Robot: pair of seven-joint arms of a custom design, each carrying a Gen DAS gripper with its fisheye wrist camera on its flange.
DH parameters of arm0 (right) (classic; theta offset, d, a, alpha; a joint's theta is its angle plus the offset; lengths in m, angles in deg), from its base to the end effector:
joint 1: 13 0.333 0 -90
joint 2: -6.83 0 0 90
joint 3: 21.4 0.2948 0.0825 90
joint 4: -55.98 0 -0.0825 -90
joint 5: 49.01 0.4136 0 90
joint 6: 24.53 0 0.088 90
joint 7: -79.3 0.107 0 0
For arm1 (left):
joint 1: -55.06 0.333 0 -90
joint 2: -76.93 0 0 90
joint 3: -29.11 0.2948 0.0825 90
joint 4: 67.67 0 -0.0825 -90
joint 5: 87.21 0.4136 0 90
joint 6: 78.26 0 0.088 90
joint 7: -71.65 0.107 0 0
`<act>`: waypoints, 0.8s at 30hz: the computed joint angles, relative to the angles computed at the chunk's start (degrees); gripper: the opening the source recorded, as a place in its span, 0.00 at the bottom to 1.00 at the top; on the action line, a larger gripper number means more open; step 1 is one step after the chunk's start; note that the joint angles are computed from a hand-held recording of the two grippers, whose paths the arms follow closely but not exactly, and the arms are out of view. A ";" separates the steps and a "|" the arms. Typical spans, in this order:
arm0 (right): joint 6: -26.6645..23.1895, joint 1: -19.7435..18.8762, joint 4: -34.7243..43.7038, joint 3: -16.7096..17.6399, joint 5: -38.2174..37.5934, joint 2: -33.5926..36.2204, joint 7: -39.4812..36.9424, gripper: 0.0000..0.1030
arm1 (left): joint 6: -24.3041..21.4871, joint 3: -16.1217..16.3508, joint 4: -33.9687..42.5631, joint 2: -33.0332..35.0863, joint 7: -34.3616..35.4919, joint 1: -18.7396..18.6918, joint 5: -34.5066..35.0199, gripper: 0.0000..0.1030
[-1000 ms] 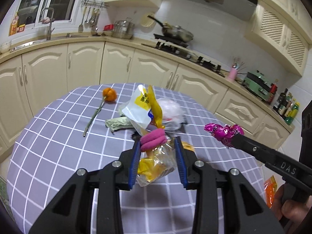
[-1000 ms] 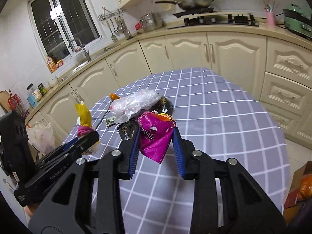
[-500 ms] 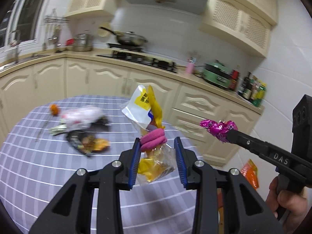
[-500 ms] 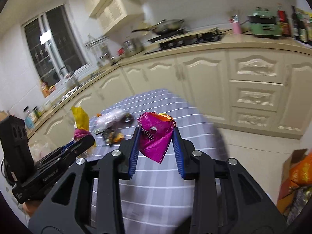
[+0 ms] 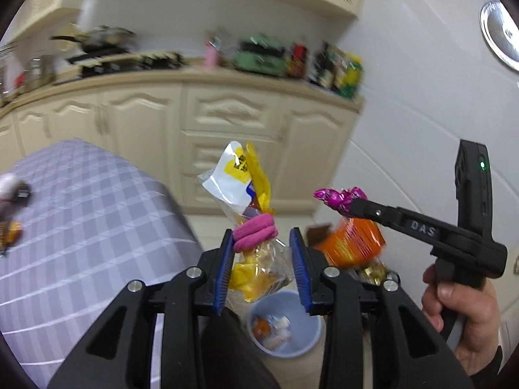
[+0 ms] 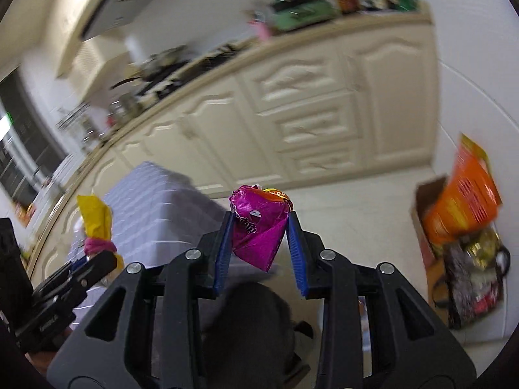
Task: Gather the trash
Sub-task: 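Carry both wrappers to the blue bin and open both tools over it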
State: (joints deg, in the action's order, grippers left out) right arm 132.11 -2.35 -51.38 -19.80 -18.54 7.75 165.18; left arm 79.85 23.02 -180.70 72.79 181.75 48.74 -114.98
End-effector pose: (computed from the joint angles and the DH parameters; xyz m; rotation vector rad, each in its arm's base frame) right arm 0.6321 0.1172 0.5647 -1.4957 1.6738 -0.2808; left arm 0.6055 -0.1150 0.5692 -1.5954 1.9526 -1.1081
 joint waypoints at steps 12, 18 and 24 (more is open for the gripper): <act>-5.95 -3.56 -3.65 -1.94 -1.34 3.10 5.95 0.31 | -14.26 -6.42 15.07 20.52 -4.89 0.50 10.67 0.33; -7.65 -5.06 -3.07 -1.79 2.45 6.24 5.76 0.34 | -23.84 -8.93 26.13 31.12 -5.65 1.17 14.65 0.38; -7.80 -5.81 -4.04 -1.83 3.56 7.10 8.32 0.74 | -19.55 -8.06 23.43 29.97 -9.08 0.53 19.49 0.87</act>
